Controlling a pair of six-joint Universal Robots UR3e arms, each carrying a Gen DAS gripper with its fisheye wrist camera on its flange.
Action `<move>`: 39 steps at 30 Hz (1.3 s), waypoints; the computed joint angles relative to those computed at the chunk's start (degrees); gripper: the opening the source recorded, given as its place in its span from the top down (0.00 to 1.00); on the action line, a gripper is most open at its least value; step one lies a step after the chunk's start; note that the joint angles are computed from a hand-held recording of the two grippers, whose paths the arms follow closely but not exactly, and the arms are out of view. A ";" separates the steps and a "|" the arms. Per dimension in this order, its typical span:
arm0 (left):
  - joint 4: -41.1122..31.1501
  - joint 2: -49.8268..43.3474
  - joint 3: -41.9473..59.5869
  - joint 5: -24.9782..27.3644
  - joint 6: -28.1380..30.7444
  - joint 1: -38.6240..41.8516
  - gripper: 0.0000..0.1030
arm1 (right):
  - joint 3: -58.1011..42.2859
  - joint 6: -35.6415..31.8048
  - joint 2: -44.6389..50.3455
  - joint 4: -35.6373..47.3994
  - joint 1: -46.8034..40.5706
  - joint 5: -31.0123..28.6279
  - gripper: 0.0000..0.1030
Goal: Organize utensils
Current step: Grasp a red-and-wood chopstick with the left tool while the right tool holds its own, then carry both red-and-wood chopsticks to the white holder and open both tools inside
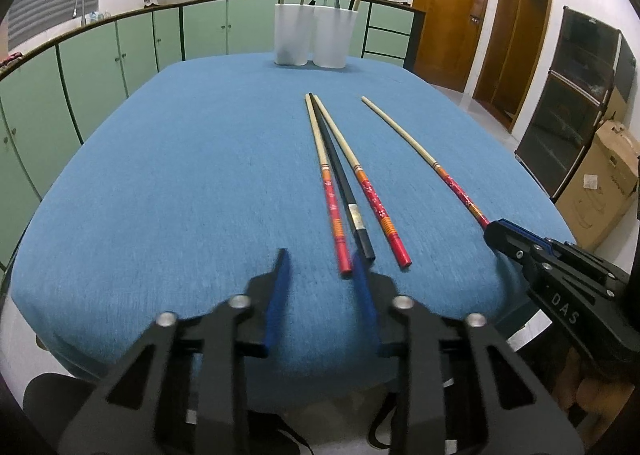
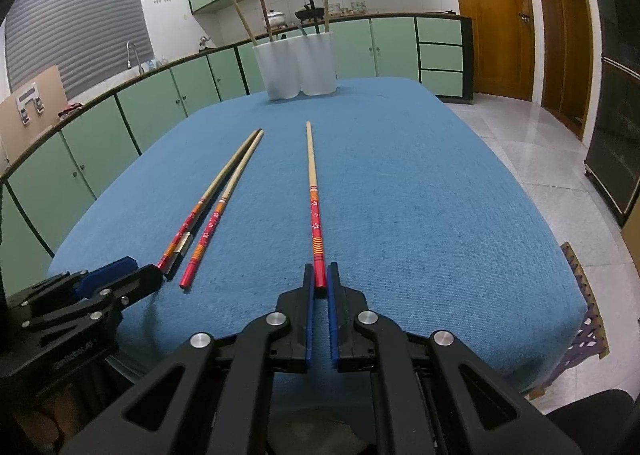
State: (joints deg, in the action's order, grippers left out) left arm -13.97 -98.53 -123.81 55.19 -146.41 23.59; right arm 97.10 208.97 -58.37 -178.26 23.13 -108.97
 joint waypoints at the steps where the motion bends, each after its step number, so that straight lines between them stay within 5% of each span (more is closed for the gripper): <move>1: 0.31 -0.08 0.09 0.23 -0.31 0.01 0.89 | 0.05 0.05 -0.02 -0.05 0.01 0.03 0.94; 4: 0.95 -1.01 0.86 0.71 -1.51 0.86 0.95 | 0.36 0.06 -0.11 -0.32 -0.02 0.10 0.94; 15: 2.96 -2.42 2.10 2.35 -3.72 1.45 0.91 | 0.23 -0.45 0.07 -0.20 0.13 -0.46 0.94; 39: -5.86 2.16 2.67 -4.24 -0.50 4.27 0.95 | -0.28 -2.40 -2.85 0.00 1.70 -1.82 0.94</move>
